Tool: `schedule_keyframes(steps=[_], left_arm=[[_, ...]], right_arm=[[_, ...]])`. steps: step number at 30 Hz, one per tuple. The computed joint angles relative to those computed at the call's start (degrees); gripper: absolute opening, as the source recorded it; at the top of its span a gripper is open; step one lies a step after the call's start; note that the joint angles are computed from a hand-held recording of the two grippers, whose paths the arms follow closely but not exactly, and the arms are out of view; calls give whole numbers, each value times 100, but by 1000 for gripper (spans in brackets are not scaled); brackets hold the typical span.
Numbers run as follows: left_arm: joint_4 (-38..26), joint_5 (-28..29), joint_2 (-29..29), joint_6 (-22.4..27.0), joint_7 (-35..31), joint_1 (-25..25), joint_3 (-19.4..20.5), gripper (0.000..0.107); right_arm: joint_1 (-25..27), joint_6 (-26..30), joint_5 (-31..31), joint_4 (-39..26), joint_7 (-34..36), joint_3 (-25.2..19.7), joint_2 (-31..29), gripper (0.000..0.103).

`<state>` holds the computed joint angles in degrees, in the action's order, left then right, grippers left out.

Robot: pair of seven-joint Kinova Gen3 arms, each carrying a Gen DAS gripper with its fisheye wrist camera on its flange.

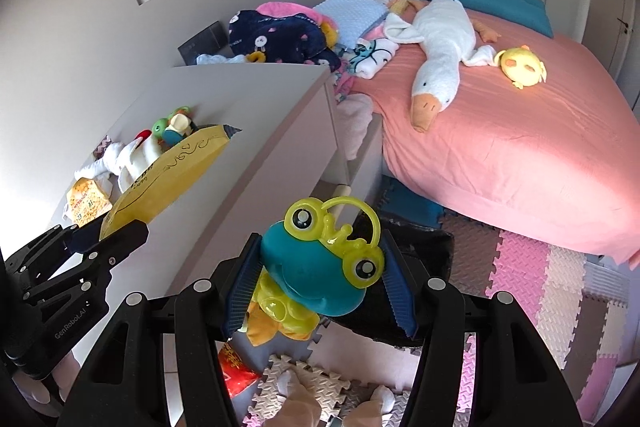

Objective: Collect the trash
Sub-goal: 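Carry both held items to the black bin and open both tools, then move both tools back over the table toward the pink doll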

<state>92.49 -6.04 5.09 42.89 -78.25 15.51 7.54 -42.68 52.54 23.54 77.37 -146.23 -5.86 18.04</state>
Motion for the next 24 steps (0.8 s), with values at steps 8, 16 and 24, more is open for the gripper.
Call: schedule_keyframes(steps=[8,16,24], left_arm=[[-618,237,601,155,-412,225,145,37],[-1622,104,1374,378,-488,584,12,79],[-2048,171,1669,526,-753,660,-29,79]], right_arm=[[296,-87,98,471,-388,99,-303,59],[558,114,435,495,-794,195,-373,79],[764,199,542,597,-1019,152,-425,79]])
